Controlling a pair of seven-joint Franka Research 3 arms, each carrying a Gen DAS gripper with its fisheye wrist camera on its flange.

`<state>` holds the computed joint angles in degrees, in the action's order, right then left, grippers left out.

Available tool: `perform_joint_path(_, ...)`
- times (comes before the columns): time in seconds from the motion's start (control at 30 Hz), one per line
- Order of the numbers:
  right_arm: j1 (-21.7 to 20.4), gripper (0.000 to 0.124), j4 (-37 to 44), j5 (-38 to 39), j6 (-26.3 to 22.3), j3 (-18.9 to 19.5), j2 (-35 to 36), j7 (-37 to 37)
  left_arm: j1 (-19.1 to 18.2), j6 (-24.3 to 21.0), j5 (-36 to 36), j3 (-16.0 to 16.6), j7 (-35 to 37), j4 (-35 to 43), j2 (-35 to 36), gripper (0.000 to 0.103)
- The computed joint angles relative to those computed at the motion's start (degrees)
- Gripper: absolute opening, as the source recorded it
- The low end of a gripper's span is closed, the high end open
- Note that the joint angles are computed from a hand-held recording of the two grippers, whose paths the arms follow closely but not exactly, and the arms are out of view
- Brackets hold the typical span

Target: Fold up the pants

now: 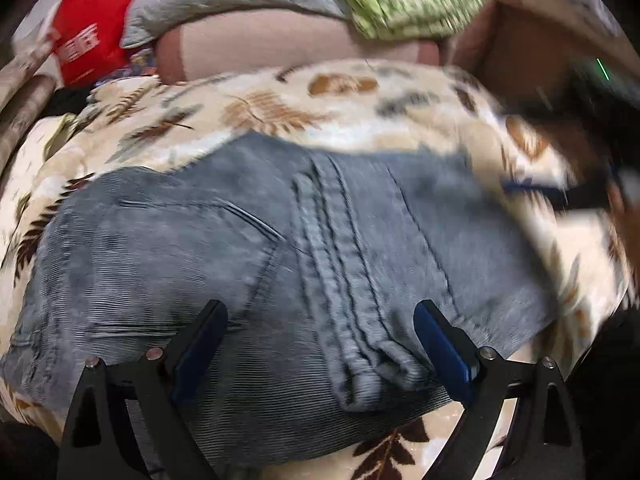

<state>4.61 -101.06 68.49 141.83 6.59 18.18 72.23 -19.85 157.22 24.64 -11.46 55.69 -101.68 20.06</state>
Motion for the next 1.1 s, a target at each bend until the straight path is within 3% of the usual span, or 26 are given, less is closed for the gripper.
perform_joint_path(0.13, 0.3, 0.077, -10.5, 8.8, 1.1, 1.6, -6.4, -5.6, 1.0, 3.0, 0.1, 1.5, -4.7, -3.9, -3.6, 0.094)
perform_joint_path(0.2, 2.7, 0.075, -12.2, 7.3, -1.2, -0.7, -5.3, -3.8, 1.9, 3.3, -0.4, 1.6, -6.4, -5.5, -5.0, 0.094)
perform_joint_path(0.23, 1.9, 0.075, -13.2, 11.8, 0.4, 0.2, -5.7, -7.4, 2.2, 3.2, -0.4, 1.6, -7.1, -6.4, -5.8, 0.094)
perform_joint_path(0.33, 2.9, 0.075, -15.5, 13.7, 2.5, -0.7, -9.4, -8.9, 2.7, 3.5, 1.1, 2.1, -10.2, -9.2, -8.3, 0.094)
perform_joint_path(0.4, 3.5, 0.076, -17.8, 16.7, 1.4, -1.1, -12.5, -13.2, 3.1, 3.4, 2.1, 2.1, -12.9, -11.2, -10.0, 0.094)
perform_joint_path(0.47, 4.5, 0.078, -19.9, 19.6, 0.8, -1.7, -13.9, -17.1, 4.1, 3.1, 0.9, 1.3, -12.9, -12.1, -10.6, 0.094)
perform_joint_path(0.53, 6.3, 0.08, -20.8, 16.5, 2.7, -3.0, -12.4, -14.6, 4.9, 2.4, -1.2, 0.4, -11.9, -12.8, -11.2, 0.094)
perform_joint_path(0.6, 5.0, 0.079, -21.7, 21.8, 1.8, -2.8, -12.5, -17.4, 5.7, 2.7, -3.7, -0.3, -10.3, -14.0, -12.2, 0.094)
perform_joint_path(0.7, 5.6, 0.08, -21.8, 24.0, 2.3, -3.1, -15.3, -19.4, 5.7, 3.4, -2.9, 0.1, -12.7, -15.2, -13.3, 0.094)
perform_joint_path(0.77, 5.9, 0.08, -20.5, 26.3, -0.6, -3.3, -15.1, -21.4, 6.1, 3.3, -3.8, -0.1, -12.7, -15.3, -13.5, 0.094)
perform_joint_path(0.9, 7.0, 0.08, -14.9, 26.8, -2.8, -2.1, -8.7, -19.5, 6.4, 4.5, -2.9, 0.2, -13.2, -16.3, -14.3, 0.094)
perform_joint_path(0.97, 8.1, 0.079, -12.3, 23.5, -0.6, -0.9, -4.6, -17.1, 6.9, 5.2, -3.4, 0.2, -13.0, -16.8, -14.8, 0.094)
perform_joint_path(1.1, 7.5, 0.079, -13.0, 22.8, 0.5, -0.2, -7.5, -16.3, 7.8, 6.5, -1.5, 1.1, -16.8, -18.3, -15.8, 0.094)
